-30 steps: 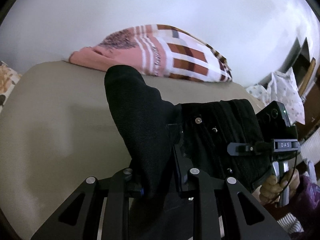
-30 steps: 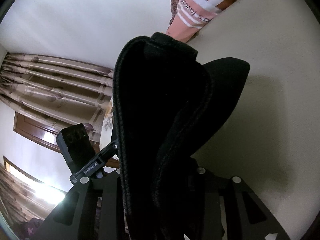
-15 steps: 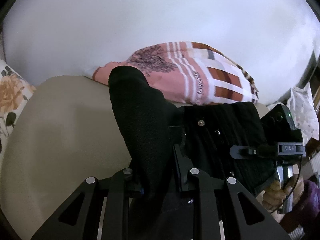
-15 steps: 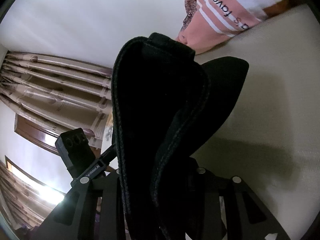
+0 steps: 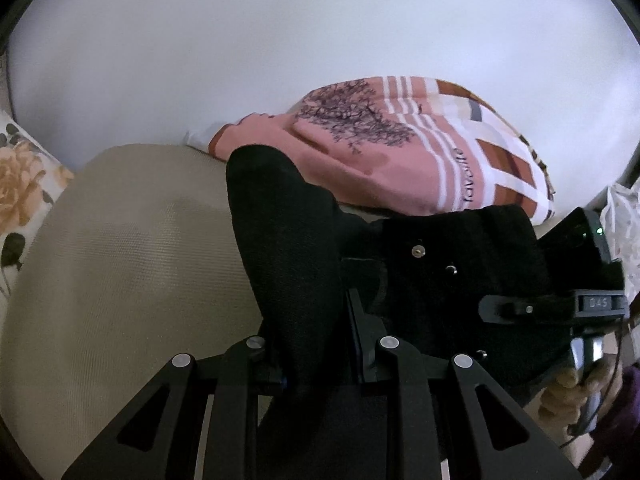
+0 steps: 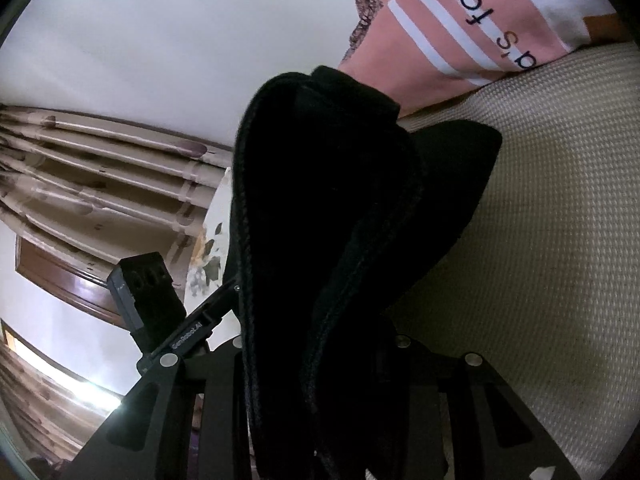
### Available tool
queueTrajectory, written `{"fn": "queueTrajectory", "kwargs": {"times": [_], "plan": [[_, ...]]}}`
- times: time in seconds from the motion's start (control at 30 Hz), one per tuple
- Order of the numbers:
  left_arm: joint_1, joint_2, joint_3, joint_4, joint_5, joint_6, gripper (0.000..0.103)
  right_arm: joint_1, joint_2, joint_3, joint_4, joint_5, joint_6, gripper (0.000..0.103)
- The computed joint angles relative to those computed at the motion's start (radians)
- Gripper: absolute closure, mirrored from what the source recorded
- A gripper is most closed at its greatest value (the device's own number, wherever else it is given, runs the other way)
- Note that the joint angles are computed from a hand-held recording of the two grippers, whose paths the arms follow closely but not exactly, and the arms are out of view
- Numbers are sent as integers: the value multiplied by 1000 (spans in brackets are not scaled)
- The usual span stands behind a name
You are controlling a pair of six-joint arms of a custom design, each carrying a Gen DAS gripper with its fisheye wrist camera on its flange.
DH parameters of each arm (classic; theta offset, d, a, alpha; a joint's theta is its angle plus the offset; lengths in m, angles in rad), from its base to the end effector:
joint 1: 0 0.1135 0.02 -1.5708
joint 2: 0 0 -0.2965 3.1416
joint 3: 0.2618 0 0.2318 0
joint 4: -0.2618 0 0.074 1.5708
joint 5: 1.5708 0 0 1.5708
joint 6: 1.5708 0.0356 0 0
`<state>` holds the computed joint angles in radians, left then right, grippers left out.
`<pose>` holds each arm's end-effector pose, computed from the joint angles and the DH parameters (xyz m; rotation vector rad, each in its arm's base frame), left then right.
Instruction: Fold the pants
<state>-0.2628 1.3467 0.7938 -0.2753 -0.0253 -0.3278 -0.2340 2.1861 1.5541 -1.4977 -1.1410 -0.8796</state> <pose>0.2419 -0.0641 0.2553 -0.0903 2.4113 -0.2442 0.3578 -0.0520 0.1964 -0.3456 2.4400 1.6878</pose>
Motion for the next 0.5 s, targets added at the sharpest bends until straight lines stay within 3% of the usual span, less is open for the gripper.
{"fn": "queueTrajectory", "kwargs": {"times": [0.33, 0.5], "plan": [[26, 60, -40, 74, -20, 26, 79, 10, 33, 17, 80, 12, 65, 74], [20, 69, -64, 107, -55, 28, 73, 5, 29, -16, 169, 39, 122, 73]]}}
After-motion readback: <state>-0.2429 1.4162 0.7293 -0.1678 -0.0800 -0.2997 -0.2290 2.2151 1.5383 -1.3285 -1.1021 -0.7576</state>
